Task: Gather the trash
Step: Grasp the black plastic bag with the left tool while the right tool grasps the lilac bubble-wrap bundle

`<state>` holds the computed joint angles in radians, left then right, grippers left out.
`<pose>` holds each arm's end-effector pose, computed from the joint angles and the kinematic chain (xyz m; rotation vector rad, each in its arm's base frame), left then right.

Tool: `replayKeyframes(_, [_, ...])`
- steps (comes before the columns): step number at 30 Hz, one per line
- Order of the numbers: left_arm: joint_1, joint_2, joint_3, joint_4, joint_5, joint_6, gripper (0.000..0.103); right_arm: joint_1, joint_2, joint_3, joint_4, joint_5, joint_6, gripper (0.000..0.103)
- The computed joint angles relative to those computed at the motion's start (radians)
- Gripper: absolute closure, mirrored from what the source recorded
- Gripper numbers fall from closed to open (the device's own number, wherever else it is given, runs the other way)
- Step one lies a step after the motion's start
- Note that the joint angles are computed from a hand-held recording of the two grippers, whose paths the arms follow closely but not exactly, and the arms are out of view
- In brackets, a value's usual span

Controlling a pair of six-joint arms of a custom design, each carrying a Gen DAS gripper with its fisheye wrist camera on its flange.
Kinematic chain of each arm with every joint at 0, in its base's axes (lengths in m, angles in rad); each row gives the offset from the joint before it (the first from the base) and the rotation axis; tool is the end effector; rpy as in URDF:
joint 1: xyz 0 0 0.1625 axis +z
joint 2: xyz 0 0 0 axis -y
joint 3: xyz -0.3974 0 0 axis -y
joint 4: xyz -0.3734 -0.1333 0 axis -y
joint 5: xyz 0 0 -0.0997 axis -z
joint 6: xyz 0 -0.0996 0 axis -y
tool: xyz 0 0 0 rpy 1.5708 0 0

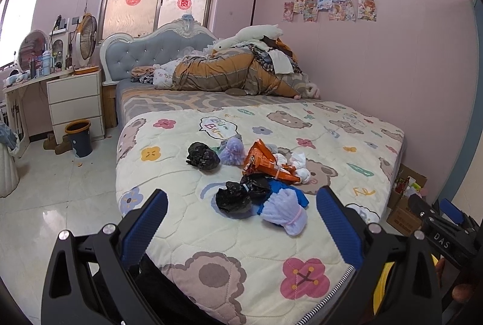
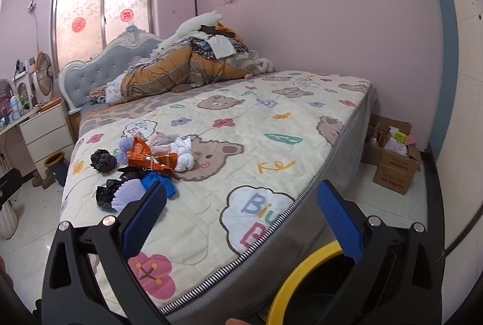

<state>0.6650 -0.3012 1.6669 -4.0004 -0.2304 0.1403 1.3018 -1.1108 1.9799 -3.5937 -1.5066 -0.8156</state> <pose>-0.2701 -0.5044 -0.0091 0.1671 1.9250 -1.4743 -0.0112 -0.5661 0.2843 0.6587 -2.1740 1.3035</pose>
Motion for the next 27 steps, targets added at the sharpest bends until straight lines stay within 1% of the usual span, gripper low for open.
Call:
replayKeyframes(2, [0.019, 0.005, -0.027, -0.04, 0.007, 0.065, 0.008, 0.005, 0.015, -0.021, 0.035, 0.011, -0.019, 0.008])
replayKeyframes(4, [0.039, -0.015, -0.018, -0.026, 0.001, 0.058, 0.008, 0.013, 0.032, -0.051, 0.089, 0.016, -0.031, 0.008])
replayKeyframes(6, [0.061, -0.037, 0.0, -0.01, -0.016, 0.044, 0.008, 0.026, 0.05, -0.085, 0.163, 0.004, -0.042, 0.008])
replayKeyframes(8, [0.088, -0.051, -0.002, 0.005, -0.028, 0.065, 0.008, 0.043, 0.074, -0.126, 0.248, -0.025, -0.057, 0.008])
replayKeyframes(10, [0.119, -0.082, 0.02, 0.077, -0.053, 0.025, 0.008, 0.058, 0.101, -0.154, 0.293, -0.046, -0.069, 0.008])
replayKeyframes(13, [0.172, -0.117, 0.015, 0.126, -0.101, 0.043, 0.008, 0.074, 0.136, -0.176, 0.338, -0.039, -0.094, 0.008])
replayKeyframes(15, [0.215, -0.152, 0.006, 0.227, -0.148, 0.01, 0.008, 0.087, 0.159, -0.2, 0.386, -0.042, -0.106, 0.008])
replayKeyframes(16, [0.232, -0.163, -0.004, 0.274, -0.159, -0.011, 0.008, 0.097, 0.18, -0.215, 0.394, -0.055, -0.11, 0.008])
replayKeyframes(19, [0.28, -0.179, -0.041, 0.347, -0.204, -0.039, 0.008, 0.117, 0.226, -0.253, 0.428, -0.08, -0.122, 0.008])
replayKeyframes(21, [0.309, -0.19, -0.07, 0.415, -0.226, -0.075, 0.008, 0.128, 0.255, -0.271, 0.428, -0.104, -0.142, 0.008])
replayKeyframes(22, [0.324, -0.19, -0.089, 0.429, -0.24, -0.074, 0.008, 0.135, 0.271, -0.282, 0.431, -0.119, -0.155, 0.008])
replayKeyframes(24, [0.349, -0.171, -0.146, 0.444, -0.245, -0.045, 0.008, 0.146, 0.296, -0.302, 0.442, -0.141, -0.171, 0.008])
replayKeyframes(27, [0.384, -0.15, -0.229, 0.51, -0.256, -0.037, 0.008, 0.163, 0.332, -0.328, 0.445, -0.174, -0.189, 0.008])
